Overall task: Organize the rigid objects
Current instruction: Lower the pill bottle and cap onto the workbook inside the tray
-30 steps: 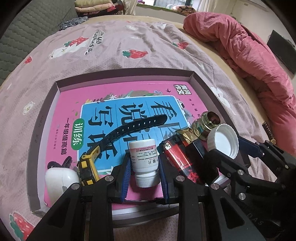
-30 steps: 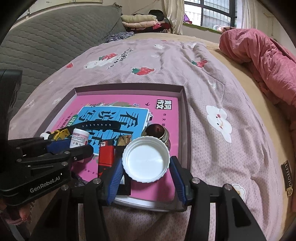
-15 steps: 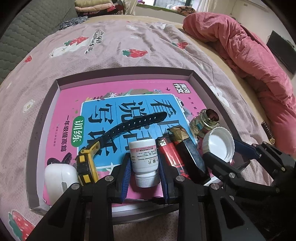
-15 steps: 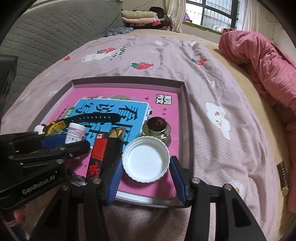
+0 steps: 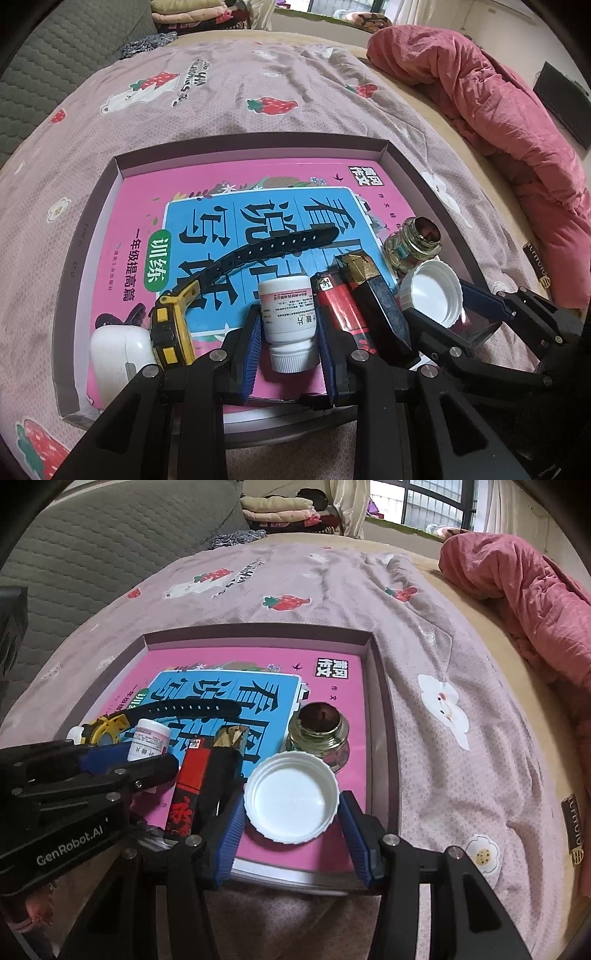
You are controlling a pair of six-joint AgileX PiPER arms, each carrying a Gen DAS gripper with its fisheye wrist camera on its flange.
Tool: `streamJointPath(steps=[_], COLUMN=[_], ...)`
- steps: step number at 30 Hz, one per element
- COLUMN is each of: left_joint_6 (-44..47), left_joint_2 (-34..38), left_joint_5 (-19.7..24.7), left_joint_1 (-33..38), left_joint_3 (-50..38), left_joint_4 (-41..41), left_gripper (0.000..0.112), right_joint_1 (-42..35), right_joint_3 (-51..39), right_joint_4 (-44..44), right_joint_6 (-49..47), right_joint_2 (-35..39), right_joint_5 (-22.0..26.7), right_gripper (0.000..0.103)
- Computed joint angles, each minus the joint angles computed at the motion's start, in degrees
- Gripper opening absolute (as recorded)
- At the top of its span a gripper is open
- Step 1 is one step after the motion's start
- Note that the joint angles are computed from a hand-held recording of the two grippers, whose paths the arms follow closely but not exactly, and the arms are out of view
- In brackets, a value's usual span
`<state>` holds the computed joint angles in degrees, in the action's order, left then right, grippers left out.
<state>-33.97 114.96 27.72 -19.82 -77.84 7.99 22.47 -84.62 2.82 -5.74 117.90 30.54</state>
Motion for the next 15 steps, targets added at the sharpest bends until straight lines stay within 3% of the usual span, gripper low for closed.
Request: streamJointPath(steps=[15], left_joint_6=[-0.12], left_joint_2=[0.19], left_joint_5=[0.54], left_joint_1=[0.17], left_joint_3=[-0.26], left_joint_4=[0.18], left_gripper=[0.029], right_joint_1=[-0.16], right_joint_3=[-3.48], right_joint_4=[0.02], right_joint_6=[0.19], right_joint_2=[1.86], right_joint_5=[3.37], right_gripper=[0.051])
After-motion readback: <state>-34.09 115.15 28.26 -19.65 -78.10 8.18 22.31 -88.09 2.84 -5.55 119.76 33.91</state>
